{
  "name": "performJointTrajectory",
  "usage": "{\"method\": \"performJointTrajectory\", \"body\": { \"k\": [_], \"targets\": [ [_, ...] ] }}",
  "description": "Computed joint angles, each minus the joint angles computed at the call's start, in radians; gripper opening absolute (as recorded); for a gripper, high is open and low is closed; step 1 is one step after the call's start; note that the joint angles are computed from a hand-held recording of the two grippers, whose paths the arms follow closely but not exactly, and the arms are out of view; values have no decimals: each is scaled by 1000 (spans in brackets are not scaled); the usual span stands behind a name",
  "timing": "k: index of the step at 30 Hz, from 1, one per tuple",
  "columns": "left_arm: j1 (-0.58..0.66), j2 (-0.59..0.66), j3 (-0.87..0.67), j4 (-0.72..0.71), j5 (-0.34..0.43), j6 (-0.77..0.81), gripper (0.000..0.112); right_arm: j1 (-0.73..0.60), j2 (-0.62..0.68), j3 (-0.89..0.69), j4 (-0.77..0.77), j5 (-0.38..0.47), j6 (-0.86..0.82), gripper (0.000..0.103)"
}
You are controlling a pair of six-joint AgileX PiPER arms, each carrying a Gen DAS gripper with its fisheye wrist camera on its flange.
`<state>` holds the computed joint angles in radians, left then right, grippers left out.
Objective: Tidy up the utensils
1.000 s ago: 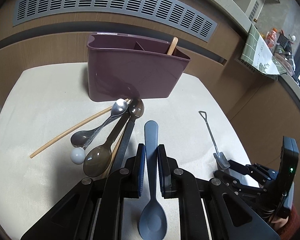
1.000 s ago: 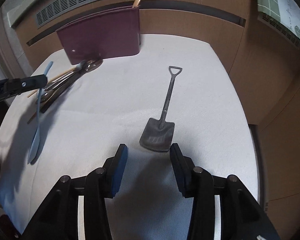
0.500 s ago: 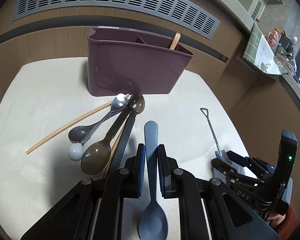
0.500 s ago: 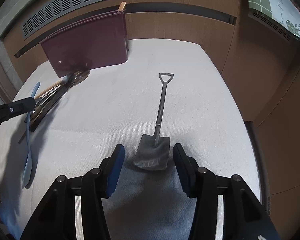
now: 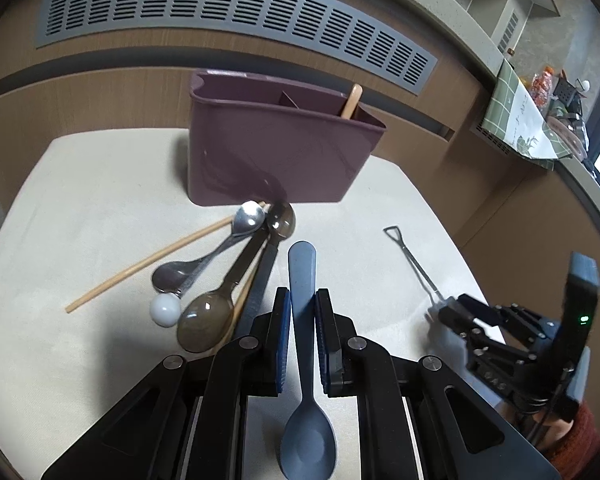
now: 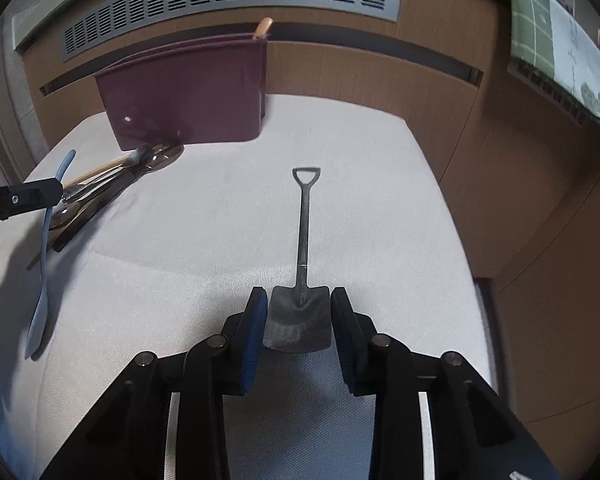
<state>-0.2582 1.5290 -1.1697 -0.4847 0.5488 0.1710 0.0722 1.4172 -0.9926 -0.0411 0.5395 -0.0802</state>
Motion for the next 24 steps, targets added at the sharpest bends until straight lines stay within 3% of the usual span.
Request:
{"method": "performJointTrajectory", "body": {
  "k": [1, 3, 4, 11, 14, 18, 24],
  "targets": [
    [0, -8, 1, 13, -6, -11, 13, -4, -9, -3, 20, -1, -25, 29],
    [0, -16, -5, 28, -10, -20, 13, -20, -38, -24, 93, 5, -114, 2],
    [-1, -24, -7, 37, -14, -26, 13, -33, -45, -40, 154, 18, -180, 0],
    [13, -50, -11, 27, -15, -10, 13, -106, -30, -132, 359, 97, -385, 0],
    [22, -51, -9, 17, -8, 0, 13, -163, 18, -166, 533, 210, -582, 5],
    [50, -64, 13, -50, -7, 66, 13, -280, 28, -118, 656, 321, -729, 5],
    [46, -39, -4, -45, 6, 48, 13, -370, 36, -26, 655, 334, -706, 7]
  ]
}}
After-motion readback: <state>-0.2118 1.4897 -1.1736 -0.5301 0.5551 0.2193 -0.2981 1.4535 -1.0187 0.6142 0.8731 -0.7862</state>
